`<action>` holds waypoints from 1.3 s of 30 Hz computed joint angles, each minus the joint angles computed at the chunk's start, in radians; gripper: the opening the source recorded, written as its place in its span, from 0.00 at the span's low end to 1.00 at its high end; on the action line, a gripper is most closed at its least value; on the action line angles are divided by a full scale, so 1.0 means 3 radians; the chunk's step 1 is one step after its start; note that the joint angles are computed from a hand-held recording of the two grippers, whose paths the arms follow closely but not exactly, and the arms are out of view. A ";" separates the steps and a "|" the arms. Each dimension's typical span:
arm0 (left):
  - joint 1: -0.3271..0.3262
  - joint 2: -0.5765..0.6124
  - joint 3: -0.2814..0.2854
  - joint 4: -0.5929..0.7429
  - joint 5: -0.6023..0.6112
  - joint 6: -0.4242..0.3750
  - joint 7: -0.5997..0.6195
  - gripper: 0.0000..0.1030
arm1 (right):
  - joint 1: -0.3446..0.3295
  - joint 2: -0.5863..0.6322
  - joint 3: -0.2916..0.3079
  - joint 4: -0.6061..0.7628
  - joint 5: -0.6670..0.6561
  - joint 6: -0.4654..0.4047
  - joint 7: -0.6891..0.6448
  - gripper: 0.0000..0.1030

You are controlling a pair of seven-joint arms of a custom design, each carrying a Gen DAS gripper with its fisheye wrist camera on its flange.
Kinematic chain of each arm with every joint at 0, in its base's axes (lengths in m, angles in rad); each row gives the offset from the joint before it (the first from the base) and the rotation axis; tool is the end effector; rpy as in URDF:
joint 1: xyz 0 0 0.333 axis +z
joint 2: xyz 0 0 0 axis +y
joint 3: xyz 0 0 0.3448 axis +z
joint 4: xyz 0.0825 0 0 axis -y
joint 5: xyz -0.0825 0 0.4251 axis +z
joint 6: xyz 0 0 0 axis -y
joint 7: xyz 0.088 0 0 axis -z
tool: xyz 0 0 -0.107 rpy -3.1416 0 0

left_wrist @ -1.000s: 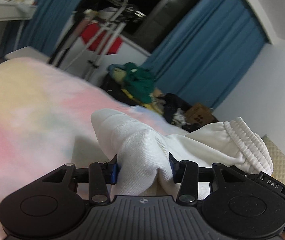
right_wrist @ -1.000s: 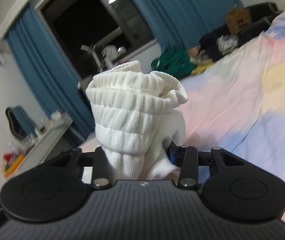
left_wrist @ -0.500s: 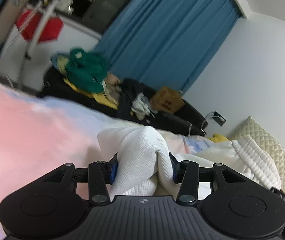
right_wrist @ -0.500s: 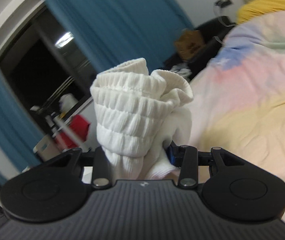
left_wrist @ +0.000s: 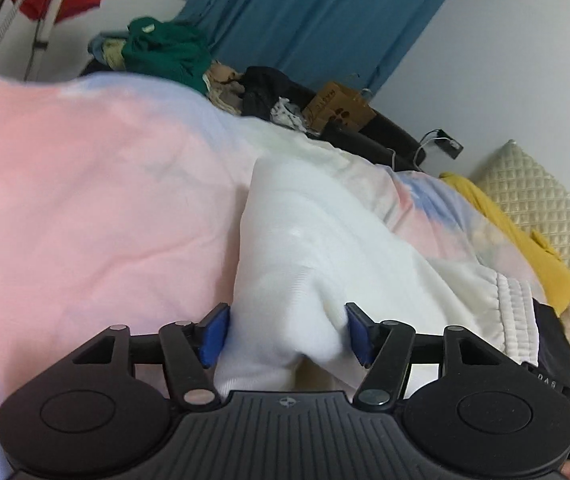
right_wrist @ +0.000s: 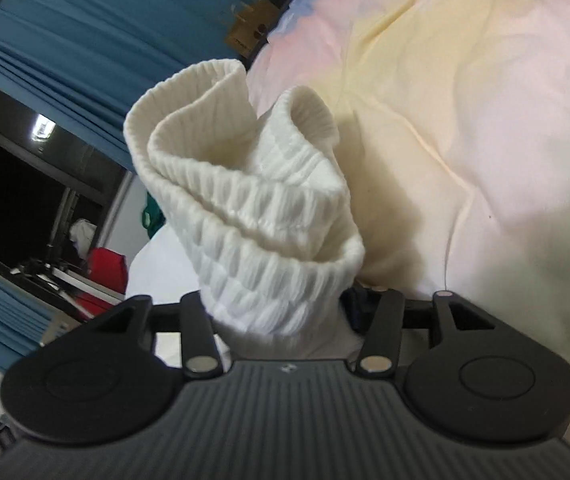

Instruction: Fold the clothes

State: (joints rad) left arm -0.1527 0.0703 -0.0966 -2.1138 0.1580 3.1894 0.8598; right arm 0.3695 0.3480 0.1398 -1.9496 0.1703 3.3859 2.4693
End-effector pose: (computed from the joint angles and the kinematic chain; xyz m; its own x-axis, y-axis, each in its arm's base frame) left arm 0.6154 -0.1704 0.5103 0.0587 -0.8897 0.4527 -0.5760 -0.4006 -0.7126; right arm 0.6270 0.3162 0.4365 -0.1561 -0.5965 -0.7873 -0.5991 0.6909 -0.4047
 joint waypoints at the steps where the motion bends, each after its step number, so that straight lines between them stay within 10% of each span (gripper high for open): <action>1: -0.0123 -0.0101 0.0162 -0.0012 0.0418 -0.0069 -0.0360 0.61 | 0.0064 -0.0054 -0.0069 0.0022 0.0036 -0.0169 -0.0008 0.55; 4: -0.0051 -0.0410 0.0112 -0.0033 0.1173 -0.0306 -0.0905 0.65 | 0.0304 -0.0326 -0.0339 -0.0043 0.0024 -0.0636 0.0072 0.55; 8: 0.0200 -0.0814 -0.0200 -0.0041 0.1589 -0.0580 -0.1071 0.71 | 0.1139 -0.0760 -0.1311 -0.0297 -0.1090 -0.0901 0.0925 0.55; 11: 0.0427 -0.1191 -0.0485 -0.0110 0.1824 -0.0773 -0.1198 0.78 | 0.1248 -0.1077 -0.1420 -0.0411 -0.1828 -0.1005 0.1380 0.55; 20: 0.0502 -0.2231 -0.0811 -0.0407 0.1423 -0.1197 -0.0800 1.00 | 0.0867 -0.1819 -0.0767 -0.0396 -0.3061 -0.1509 0.1509 0.62; 23: 0.0494 -0.2482 -0.0925 -0.0461 0.1243 -0.1478 -0.0704 1.00 | 0.0543 -0.1995 -0.0366 -0.0433 -0.3627 -0.1538 0.1941 0.86; 39: 0.0370 -0.3340 -0.1251 -0.1088 0.0867 -0.1848 -0.0498 1.00 | -0.0254 -0.2429 0.0948 -0.0760 -0.4530 -0.1998 0.2530 0.84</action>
State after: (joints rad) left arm -0.0417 -0.9317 -0.4720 -2.4401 0.4182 2.6350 0.7104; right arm 0.2932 -0.3807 0.4242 -2.1775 -1.1888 2.7864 3.2283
